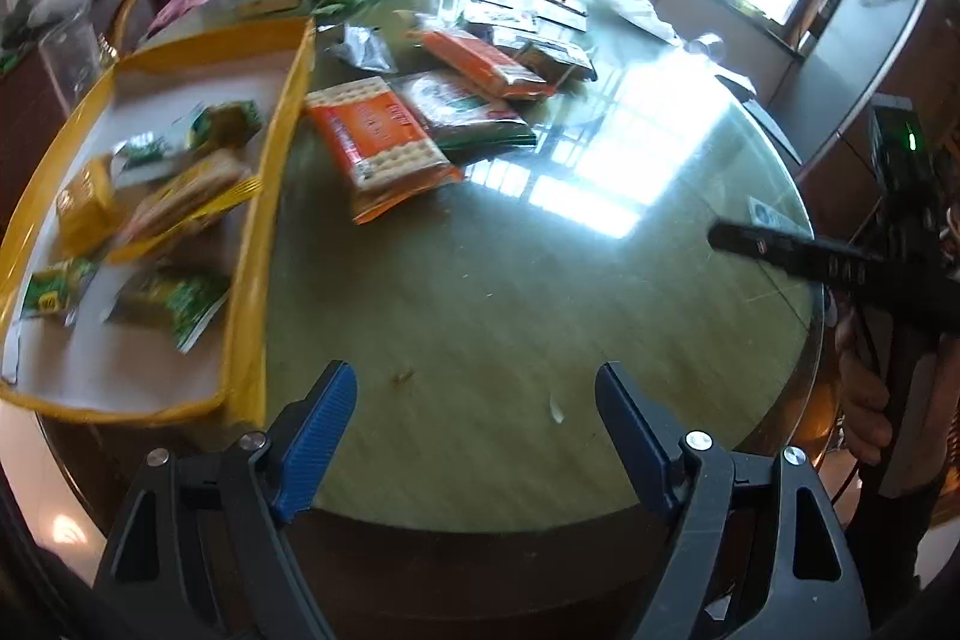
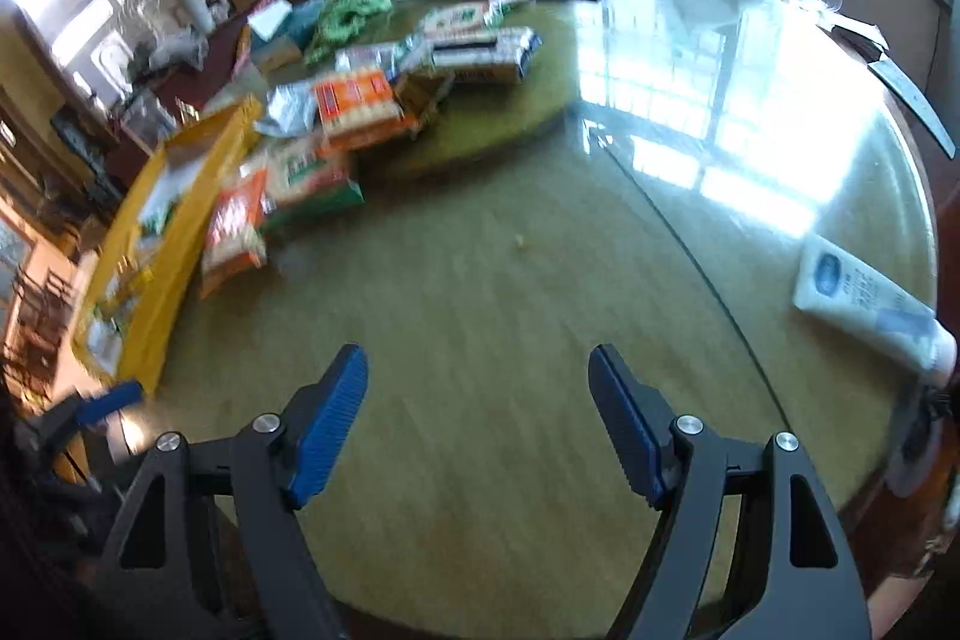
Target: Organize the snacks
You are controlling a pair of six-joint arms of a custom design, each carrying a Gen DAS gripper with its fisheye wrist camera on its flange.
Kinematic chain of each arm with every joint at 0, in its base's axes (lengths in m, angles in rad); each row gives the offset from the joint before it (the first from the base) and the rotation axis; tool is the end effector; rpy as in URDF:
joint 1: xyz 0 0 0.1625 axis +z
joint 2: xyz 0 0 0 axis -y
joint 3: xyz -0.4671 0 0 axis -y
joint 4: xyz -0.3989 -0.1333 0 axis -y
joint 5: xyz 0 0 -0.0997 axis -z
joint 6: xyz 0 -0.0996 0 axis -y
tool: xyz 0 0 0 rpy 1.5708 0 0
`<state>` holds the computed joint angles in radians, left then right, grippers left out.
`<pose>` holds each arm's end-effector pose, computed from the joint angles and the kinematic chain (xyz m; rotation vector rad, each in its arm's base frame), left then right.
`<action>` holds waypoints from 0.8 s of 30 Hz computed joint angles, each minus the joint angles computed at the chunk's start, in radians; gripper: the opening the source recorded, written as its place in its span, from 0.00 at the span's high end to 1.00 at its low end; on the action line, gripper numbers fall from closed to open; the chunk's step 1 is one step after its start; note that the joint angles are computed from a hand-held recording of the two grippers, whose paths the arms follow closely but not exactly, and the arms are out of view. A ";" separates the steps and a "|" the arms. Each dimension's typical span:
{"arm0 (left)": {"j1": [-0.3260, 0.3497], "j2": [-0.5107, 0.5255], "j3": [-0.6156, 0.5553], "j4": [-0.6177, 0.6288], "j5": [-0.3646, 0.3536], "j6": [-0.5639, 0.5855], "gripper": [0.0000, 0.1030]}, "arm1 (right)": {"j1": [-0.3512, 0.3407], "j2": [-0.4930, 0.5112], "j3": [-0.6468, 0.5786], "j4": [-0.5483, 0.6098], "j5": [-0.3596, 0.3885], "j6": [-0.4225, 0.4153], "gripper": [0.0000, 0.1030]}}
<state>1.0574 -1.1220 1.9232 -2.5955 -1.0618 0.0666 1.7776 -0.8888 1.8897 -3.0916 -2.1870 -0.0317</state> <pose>-0.1347 -0.6091 0.2341 0.6862 2.5710 -0.4444 0.2048 -0.6074 0.1682 0.0867 -2.4884 0.7264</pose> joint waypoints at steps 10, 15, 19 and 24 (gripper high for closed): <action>-0.037 0.011 -0.030 0.081 0.057 -0.042 0.20 | 0.077 0.042 -0.020 0.052 -0.135 0.004 0.26; -0.038 -0.019 -0.014 0.085 0.053 -0.061 0.20 | 0.116 0.080 -0.039 0.051 -0.195 0.010 0.26; -0.040 -0.022 0.008 0.040 0.093 -0.053 0.20 | 0.133 0.107 -0.071 0.109 -0.235 0.093 0.26; -0.041 -0.009 0.012 0.028 0.156 -0.068 0.20 | 0.157 0.135 -0.100 0.167 -0.296 0.166 0.26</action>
<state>1.0164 -1.1308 1.9352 -2.5673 -0.9063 -0.0015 1.9344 -0.7539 1.7892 -2.9245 -2.4831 0.1345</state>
